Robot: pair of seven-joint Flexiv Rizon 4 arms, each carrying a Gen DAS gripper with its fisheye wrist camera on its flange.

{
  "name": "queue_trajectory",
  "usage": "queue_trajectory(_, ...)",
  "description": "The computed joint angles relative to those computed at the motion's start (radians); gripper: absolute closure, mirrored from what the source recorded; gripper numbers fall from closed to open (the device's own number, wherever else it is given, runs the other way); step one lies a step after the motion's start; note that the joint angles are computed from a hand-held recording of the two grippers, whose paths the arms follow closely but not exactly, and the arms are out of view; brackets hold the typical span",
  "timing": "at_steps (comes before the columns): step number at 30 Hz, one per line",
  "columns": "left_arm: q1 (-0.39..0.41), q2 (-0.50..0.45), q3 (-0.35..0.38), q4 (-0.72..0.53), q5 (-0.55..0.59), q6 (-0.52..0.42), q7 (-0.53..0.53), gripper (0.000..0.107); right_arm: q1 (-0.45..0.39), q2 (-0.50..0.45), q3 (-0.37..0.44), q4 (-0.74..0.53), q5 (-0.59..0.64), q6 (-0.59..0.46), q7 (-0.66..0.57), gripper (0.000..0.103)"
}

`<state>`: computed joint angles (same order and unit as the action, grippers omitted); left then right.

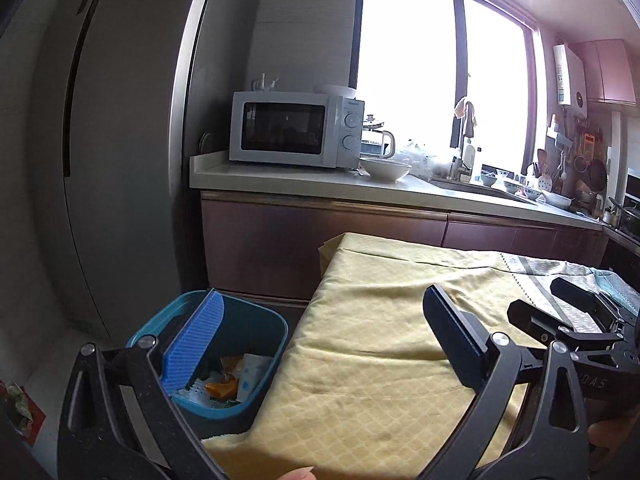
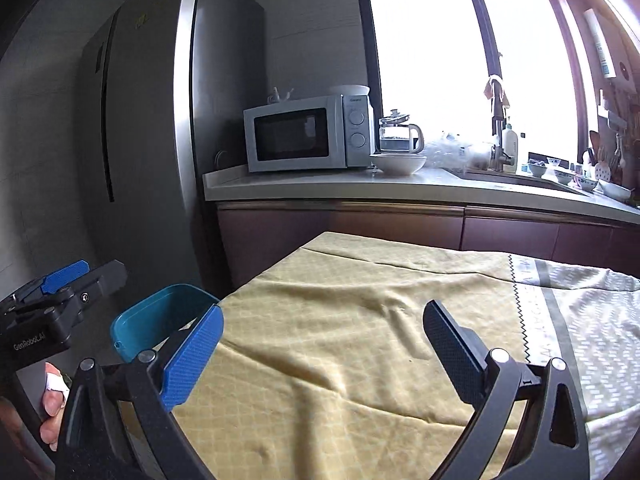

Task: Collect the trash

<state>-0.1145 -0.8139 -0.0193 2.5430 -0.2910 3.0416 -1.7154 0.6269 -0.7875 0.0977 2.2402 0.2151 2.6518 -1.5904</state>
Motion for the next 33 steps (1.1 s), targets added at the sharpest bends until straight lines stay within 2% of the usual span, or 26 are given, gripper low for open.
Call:
queue_trajectory(7, -0.082, -0.009, -0.019, -0.008, -0.097, 0.045, 0.024, 0.009, -0.025, -0.011, 0.005, 0.028, 0.01, 0.042, 0.022, 0.007)
queue_trajectory(13, -0.115, -0.014, -0.033, -0.021, -0.133, 0.042, 0.042, 0.009, -0.033, -0.022, 0.007, 0.053, 0.023, 0.093, 0.033, 0.007)
queue_trajectory(21, -0.14, -0.022, -0.041, -0.036, -0.165, 0.052, 0.057, 0.009, -0.052, -0.026, 0.007, 0.073, 0.019, 0.14, 0.045, 0.007)
queue_trajectory(33, -0.15, -0.021, -0.046, -0.035, -0.191, 0.058, 0.058, 0.009, -0.066, -0.025, 0.007, 0.083, 0.005, 0.152, 0.056, 0.007)
